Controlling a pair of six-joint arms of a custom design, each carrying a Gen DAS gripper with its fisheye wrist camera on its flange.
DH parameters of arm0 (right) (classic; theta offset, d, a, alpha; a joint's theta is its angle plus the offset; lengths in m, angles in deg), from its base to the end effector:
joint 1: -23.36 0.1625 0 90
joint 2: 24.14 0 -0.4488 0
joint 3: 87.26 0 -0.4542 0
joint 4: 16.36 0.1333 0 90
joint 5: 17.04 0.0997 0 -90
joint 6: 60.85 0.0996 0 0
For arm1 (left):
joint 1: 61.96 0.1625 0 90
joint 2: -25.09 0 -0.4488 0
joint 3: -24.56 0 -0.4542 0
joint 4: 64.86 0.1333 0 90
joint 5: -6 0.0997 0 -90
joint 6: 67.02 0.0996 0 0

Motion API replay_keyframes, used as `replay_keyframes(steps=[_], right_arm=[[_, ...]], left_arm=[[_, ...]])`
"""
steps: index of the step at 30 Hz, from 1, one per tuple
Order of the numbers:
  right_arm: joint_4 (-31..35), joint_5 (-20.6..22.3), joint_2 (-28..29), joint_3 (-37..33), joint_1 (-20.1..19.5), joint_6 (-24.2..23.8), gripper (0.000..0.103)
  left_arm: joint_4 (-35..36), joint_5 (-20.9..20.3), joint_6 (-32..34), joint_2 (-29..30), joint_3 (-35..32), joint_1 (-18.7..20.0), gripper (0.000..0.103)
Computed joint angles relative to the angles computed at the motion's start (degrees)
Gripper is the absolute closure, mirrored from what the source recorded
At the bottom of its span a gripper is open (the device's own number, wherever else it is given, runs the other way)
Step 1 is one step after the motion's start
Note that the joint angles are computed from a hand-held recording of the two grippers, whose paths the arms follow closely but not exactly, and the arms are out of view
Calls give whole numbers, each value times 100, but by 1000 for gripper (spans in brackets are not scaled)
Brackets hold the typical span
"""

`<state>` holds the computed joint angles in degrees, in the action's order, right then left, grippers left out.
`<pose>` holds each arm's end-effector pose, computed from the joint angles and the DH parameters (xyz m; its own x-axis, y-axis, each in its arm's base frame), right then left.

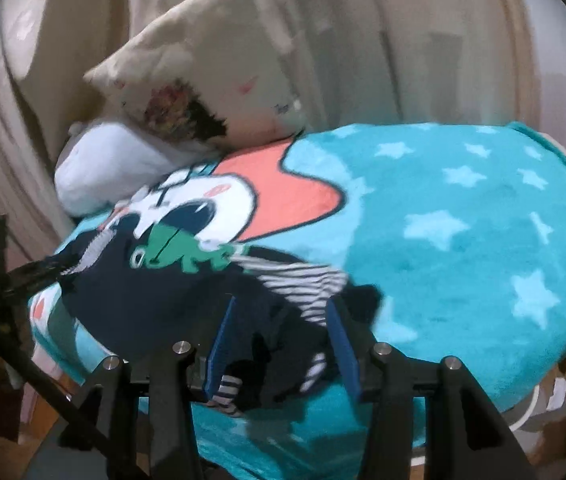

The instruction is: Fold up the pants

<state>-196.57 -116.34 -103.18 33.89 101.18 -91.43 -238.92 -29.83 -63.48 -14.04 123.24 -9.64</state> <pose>-0.0040 -0.5741 0.3071 -0.8803 -0.0516 0.4716 -0.3565 0.7277 -0.5859 -0.2543 -0.6795 0.0425 -0.6333 0.1359 -0.7619 0.5964 0.7131 -0.3685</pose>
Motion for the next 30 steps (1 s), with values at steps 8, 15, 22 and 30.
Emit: replay_keyframes(steps=[8,15,22,30], right_arm=[[-417,-1561,749,-364,481,-1225,93],[-389,-1686,879,-767,366,-852,84],[126,-596,248,-537,-123,432,38],[713,-102,374,-732,-312,936,38]], left_arm=[[-476,54,108,-60,272,-19,64],[-659,189,194,20,276,-63,64],[-520,-901,-233,-756,599,-23,54],[880,-1944,-569,-455,-812,684,34]])
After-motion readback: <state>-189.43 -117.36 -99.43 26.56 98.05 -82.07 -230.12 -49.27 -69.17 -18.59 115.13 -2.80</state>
